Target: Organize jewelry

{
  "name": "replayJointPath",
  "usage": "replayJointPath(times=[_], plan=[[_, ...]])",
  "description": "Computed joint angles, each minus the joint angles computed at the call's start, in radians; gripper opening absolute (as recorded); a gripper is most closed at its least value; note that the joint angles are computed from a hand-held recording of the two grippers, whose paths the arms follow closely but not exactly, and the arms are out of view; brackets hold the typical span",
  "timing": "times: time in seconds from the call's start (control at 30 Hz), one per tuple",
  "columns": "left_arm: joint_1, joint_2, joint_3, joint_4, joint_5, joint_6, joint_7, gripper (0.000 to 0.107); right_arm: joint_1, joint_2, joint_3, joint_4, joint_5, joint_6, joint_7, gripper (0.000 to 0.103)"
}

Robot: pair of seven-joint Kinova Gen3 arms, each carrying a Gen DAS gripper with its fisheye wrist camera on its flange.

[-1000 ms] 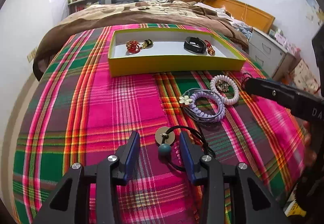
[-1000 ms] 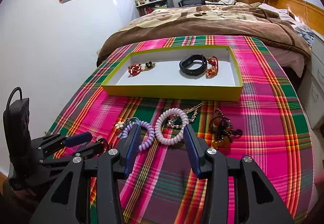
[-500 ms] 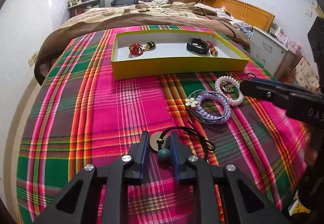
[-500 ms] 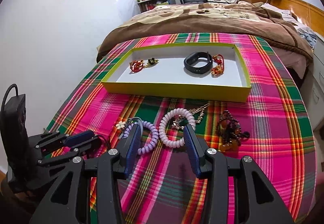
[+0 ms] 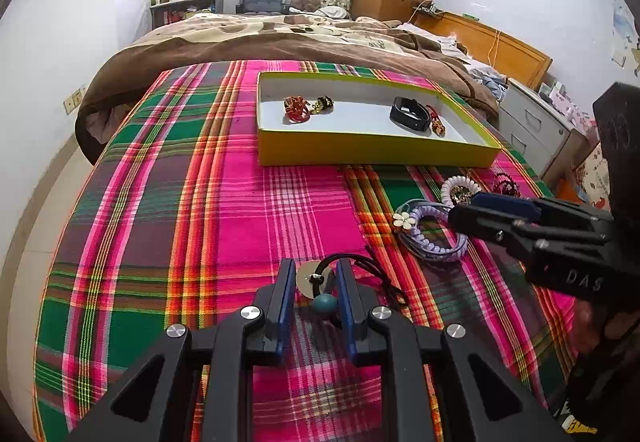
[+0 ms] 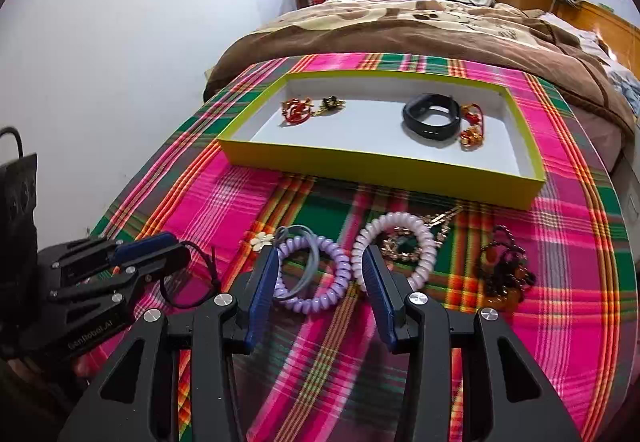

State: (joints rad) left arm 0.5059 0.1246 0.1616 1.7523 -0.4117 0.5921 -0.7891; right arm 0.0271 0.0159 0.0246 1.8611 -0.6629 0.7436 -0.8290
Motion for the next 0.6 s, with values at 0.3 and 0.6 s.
replayJointPath(times=[0.3, 0.6], plan=[[-0.011, -0.006, -0.001, 0.006, 0.017, -0.010, -0.001, 0.021, -0.024, 0.011, -0.018, -0.005, 0.056, -0.011, -0.039, 0.035], [-0.022, -0.007, 0.004, 0.001, 0.045, -0.007, -0.025, 0.021, -0.032, 0.032, -0.028, -0.025, 0.103, 0.001, -0.089, 0.017]])
